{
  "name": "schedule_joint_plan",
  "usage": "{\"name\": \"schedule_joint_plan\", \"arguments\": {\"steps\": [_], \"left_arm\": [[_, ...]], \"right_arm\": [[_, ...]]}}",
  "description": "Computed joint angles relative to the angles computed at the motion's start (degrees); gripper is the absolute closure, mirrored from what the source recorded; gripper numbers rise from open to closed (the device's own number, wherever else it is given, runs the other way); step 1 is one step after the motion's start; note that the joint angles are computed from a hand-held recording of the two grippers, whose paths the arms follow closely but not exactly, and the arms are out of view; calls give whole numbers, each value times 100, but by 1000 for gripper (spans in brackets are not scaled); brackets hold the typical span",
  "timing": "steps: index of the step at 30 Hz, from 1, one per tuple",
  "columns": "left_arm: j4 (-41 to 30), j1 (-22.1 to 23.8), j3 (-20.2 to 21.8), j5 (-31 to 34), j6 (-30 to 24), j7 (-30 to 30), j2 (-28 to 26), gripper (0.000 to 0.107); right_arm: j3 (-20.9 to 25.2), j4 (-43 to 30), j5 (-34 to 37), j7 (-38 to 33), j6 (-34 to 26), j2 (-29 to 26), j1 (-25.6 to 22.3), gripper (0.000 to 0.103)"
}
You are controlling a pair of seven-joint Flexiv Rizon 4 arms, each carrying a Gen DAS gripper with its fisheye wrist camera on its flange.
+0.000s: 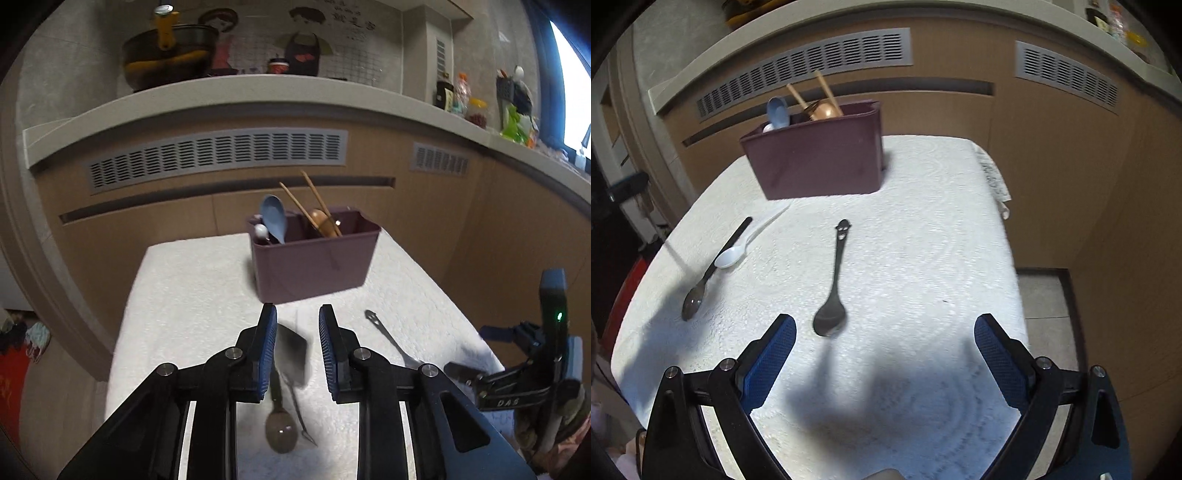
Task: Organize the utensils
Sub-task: 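Grasp the metal face-handled spoon with the right gripper while the left gripper holds the shovel spoon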
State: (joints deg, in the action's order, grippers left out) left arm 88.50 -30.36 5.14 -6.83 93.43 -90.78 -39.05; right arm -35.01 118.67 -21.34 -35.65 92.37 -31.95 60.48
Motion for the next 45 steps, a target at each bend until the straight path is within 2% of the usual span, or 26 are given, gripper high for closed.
{"name": "schedule_joint_plan", "arguments": {"steps": [4,6,9,11,12,13,14,16,19,20,22,24,26,28,31,32,33,35,37,40,43,45], "left_arm": [[235,74,-33,-17,234,-31,90,82],[313,62,9,-88,254,-69,91,82],[457,94,76,-227,177,-182,128,82],[547,62,226,-293,115,-319,153,82],[592,43,318,-325,67,-406,168,82],[606,30,404,-352,-17,-493,170,81],[620,42,446,-363,-106,-572,171,81],[629,154,420,-395,-345,-745,171,80],[509,371,271,-421,-909,-974,87,65],[502,551,50,-462,-1018,-969,64,61],[445,1057,-621,-644,-1316,-814,-36,61],[225,1327,-1007,-815,-1705,-742,-205,61],[-85,1497,-1256,-999,-2109,-713,-420,61],[-560,1508,-1253,-1129,-2635,-875,-691,61],[-1196,1416,-1084,-1118,-3133,-1239,-1035,61],[-1399,1361,-994,-1034,-3234,-1345,-1123,60],[-1715,1273,-857,-897,-3439,-1457,-1251,60],[-2272,1193,-739,-710,-3821,-1615,-1501,60],[-2897,1044,-532,-406,-4235,-1778,-1760,60],[-3687,891,-373,72,-4747,-1688,-2086,60],[-4167,684,-161,589,-4929,-1637,-2298,60],[-4155,588,-85,900,-4791,-1571,-2297,60]], "right_arm": [[41,-162,-7,64,-26,-211,126,24],[68,-362,38,225,-176,-381,145,27],[548,-782,-87,318,-660,-507,-266,37],[914,-1031,-42,127,-990,-577,-543,46],[902,-1031,-311,319,-1037,-582,-571,47],[777,-992,-442,415,-998,-581,-491,54],[761,-978,-552,440,-989,-561,-493,78],[772,-913,-739,488,-975,-461,-532,77],[27,-567,-1255,881,-730,-254,-53,77],[-369,-421,-1458,1058,-615,-171,204,77],[-1069,-193,-1778,1333,-411,-33,640,77],[-1732,-29,-1859,1428,-204,69,1064,77],[-1935,-25,-1756,1290,-100,139,1162,77],[-1813,-126,-1599,1148,-129,182,1018,77],[-1443,-313,-1352,973,-260,167,660,78],[-1362,-361,-1308,952,-305,145,578,94],[-1095,-453,-1265,873,-423,167,349,99],[-769,-546,-1299,903,-453,166,32,99],[-768,-542,-1457,995,-418,135,-22,99],[-686,-506,-1564,949,-105,101,-171,99],[-572,-511,-1419,715,-21,43,-275,97],[-354,-540,-1310,482,-40,18,-455,89]]}}
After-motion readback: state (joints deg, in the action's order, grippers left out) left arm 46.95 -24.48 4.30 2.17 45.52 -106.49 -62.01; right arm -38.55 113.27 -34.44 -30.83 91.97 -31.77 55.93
